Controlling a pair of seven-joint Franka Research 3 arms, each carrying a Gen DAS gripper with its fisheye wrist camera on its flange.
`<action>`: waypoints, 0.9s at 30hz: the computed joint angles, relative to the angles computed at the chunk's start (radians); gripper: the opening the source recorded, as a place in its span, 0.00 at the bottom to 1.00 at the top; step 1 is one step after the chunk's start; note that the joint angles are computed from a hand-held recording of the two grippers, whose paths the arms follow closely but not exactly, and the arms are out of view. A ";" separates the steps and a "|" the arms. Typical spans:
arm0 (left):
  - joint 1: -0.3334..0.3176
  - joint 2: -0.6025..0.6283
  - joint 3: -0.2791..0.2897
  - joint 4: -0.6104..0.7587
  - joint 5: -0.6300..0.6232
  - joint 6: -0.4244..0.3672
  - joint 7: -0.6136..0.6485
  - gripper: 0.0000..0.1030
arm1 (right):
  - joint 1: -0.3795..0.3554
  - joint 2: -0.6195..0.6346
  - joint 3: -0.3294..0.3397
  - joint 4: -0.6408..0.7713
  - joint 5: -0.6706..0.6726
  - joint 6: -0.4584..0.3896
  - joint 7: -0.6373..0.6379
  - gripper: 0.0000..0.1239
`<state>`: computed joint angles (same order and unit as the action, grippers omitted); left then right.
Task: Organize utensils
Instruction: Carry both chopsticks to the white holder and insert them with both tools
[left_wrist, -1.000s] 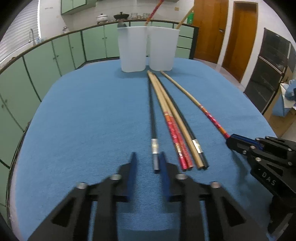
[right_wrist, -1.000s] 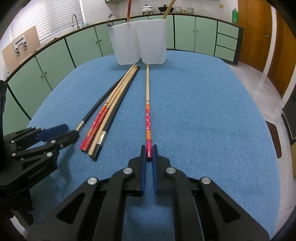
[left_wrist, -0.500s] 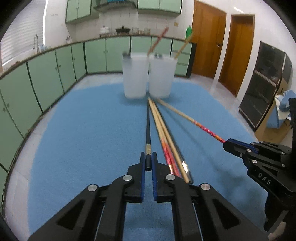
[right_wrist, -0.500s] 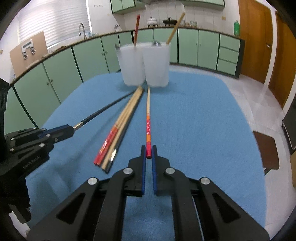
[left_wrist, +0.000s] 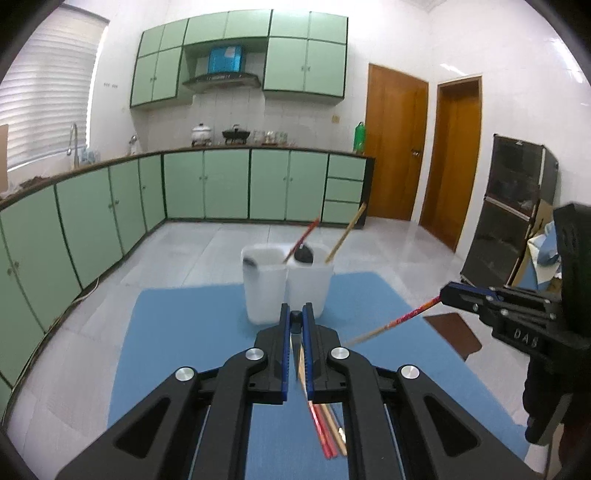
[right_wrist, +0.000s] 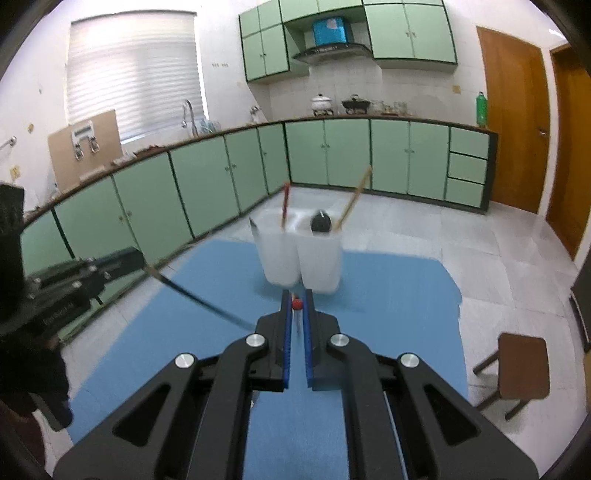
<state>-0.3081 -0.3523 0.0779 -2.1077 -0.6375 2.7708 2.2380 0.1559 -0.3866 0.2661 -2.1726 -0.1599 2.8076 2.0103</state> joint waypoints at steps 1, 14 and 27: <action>-0.010 0.015 0.009 0.027 -0.013 -0.007 0.014 0.06 | 0.024 0.021 -0.027 0.035 0.027 -0.010 -0.038 0.04; 0.080 0.164 -0.061 0.259 -0.097 -0.065 0.088 0.06 | 0.050 0.178 -0.089 0.327 0.024 -0.076 -0.149 0.04; 0.189 0.512 -0.202 0.793 -0.046 0.015 0.025 0.06 | 0.096 0.454 -0.190 0.739 -0.109 -0.118 -0.109 0.04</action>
